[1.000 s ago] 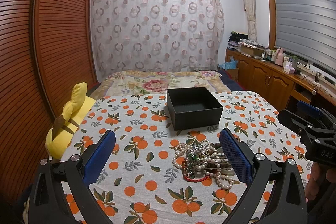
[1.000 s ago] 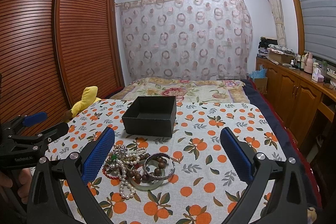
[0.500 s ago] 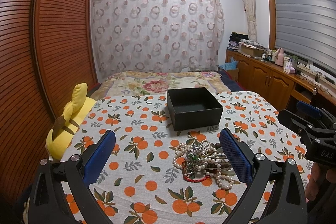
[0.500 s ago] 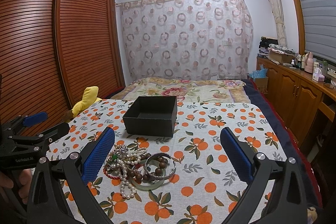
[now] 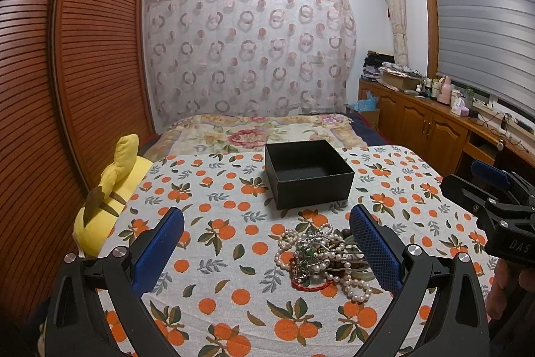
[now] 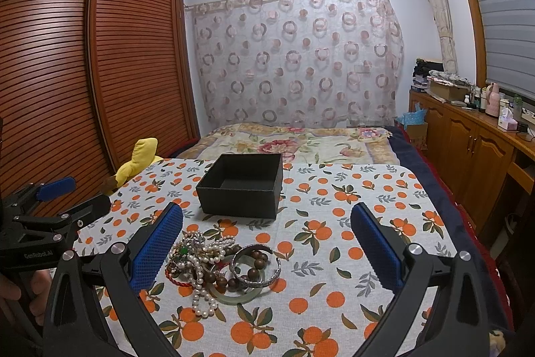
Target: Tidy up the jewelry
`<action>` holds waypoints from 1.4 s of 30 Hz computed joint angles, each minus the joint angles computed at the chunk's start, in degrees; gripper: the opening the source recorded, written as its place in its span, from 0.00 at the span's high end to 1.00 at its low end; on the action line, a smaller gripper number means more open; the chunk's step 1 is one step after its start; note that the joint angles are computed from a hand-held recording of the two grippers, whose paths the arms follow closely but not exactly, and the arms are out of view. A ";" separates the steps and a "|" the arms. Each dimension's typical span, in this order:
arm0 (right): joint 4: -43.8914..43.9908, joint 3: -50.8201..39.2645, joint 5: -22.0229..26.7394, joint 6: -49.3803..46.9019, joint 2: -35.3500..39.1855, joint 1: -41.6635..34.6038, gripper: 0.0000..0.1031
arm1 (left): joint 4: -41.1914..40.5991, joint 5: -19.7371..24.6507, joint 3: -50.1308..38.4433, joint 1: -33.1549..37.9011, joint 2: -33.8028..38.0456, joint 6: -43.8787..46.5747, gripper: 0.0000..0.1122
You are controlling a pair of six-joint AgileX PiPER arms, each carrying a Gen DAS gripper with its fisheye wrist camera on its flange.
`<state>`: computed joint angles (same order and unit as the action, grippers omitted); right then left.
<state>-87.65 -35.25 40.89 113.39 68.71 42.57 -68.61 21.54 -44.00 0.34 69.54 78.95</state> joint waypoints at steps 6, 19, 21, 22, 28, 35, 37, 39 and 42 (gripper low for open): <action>-0.18 0.03 -0.03 0.18 0.03 -0.06 0.02 | -0.86 -0.41 0.35 -0.24 0.02 0.87 0.15; -0.23 -0.01 -0.02 0.23 -0.01 0.01 0.02 | -0.71 -0.46 0.32 -0.27 -0.04 0.77 0.15; -0.15 -0.04 0.04 0.17 -0.04 0.07 0.02 | -1.04 -0.52 0.44 -0.30 -0.03 1.10 0.15; -0.05 -0.07 0.09 0.10 -0.05 0.14 0.02 | -0.82 -0.49 0.38 -0.28 -0.09 0.88 0.15; -0.32 0.67 -0.71 -0.05 -0.88 -0.76 0.02 | -0.84 -0.48 0.43 -0.28 -0.05 0.95 0.15; -0.43 0.03 -2.01 0.34 1.51 -1.35 0.02 | 2.52 2.13 -0.66 0.46 1.58 -1.53 0.15; -2.79 0.85 -3.85 2.43 2.64 -2.53 0.02 | 2.68 2.95 -0.83 0.74 2.92 -0.95 0.15; -3.25 1.56 -7.51 1.46 2.24 -5.08 0.05 | 0.68 3.36 -0.34 0.93 4.74 1.93 0.15; -3.39 1.97 -12.07 0.22 2.86 -8.67 0.08 | -0.45 4.51 -0.55 1.59 7.58 4.14 0.15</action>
<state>-91.04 -33.28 28.82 113.61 71.57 33.90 -69.06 26.05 -44.55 1.93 77.13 83.09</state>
